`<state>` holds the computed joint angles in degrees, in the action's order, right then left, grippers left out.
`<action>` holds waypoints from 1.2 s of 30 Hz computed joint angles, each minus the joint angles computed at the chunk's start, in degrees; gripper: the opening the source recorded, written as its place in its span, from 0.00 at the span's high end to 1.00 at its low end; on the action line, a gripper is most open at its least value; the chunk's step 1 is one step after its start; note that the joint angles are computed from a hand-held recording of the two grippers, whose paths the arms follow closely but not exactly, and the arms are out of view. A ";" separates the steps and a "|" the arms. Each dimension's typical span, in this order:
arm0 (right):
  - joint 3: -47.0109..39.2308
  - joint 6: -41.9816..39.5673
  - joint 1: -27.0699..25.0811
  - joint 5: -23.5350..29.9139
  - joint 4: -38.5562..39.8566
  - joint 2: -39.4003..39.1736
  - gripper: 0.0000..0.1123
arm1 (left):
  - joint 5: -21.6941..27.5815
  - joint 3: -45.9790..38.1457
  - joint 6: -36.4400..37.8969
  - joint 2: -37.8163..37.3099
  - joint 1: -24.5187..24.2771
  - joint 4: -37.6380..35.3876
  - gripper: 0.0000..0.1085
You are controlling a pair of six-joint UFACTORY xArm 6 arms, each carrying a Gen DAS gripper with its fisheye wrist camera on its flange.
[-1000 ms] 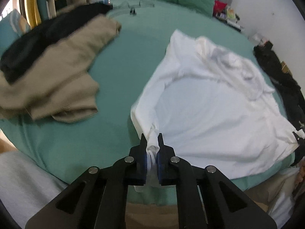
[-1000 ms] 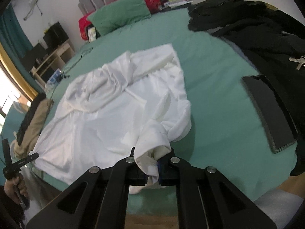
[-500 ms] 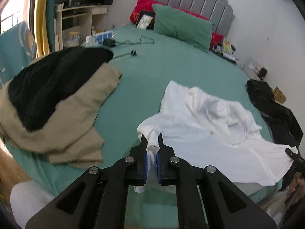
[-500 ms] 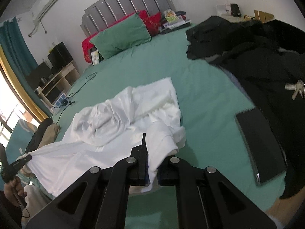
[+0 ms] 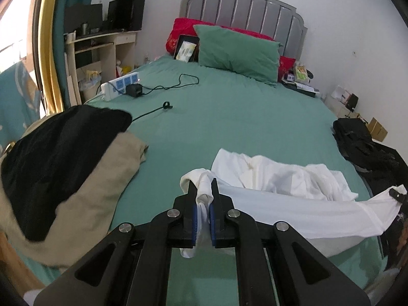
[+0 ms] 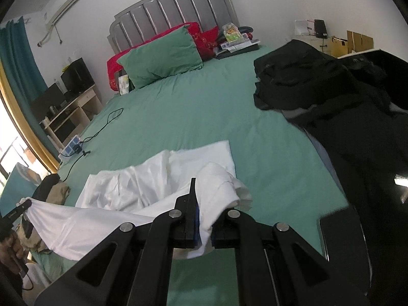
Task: Fold large clothes
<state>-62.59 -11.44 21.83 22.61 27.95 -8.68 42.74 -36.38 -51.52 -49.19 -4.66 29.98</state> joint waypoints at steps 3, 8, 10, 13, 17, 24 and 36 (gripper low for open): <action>-4.91 -2.47 -0.09 -0.44 0.98 4.69 0.94 | -4.48 -0.62 0.47 3.77 2.75 -1.67 0.92; -14.13 -6.29 -0.15 0.17 0.47 13.71 0.94 | -10.11 -2.94 1.50 11.68 6.59 -3.45 0.92; -17.48 -6.73 -0.09 0.45 0.10 17.01 0.94 | -11.89 -4.44 2.71 15.51 7.85 -5.37 0.92; -22.50 -8.69 -0.41 1.80 2.39 21.86 0.94 | -14.49 -7.16 4.63 21.34 9.75 -7.87 0.92; -29.04 -8.21 -1.09 4.68 2.18 27.84 0.94 | -15.90 -12.13 9.09 29.29 11.39 -11.15 0.92; -38.72 -4.63 -1.35 7.42 -2.29 36.81 0.94 | -15.12 -20.56 14.22 41.97 12.89 -15.99 0.92; -44.51 7.84 -3.67 8.91 -11.14 41.76 0.30 | -15.14 -21.95 11.82 44.64 16.37 -15.75 0.45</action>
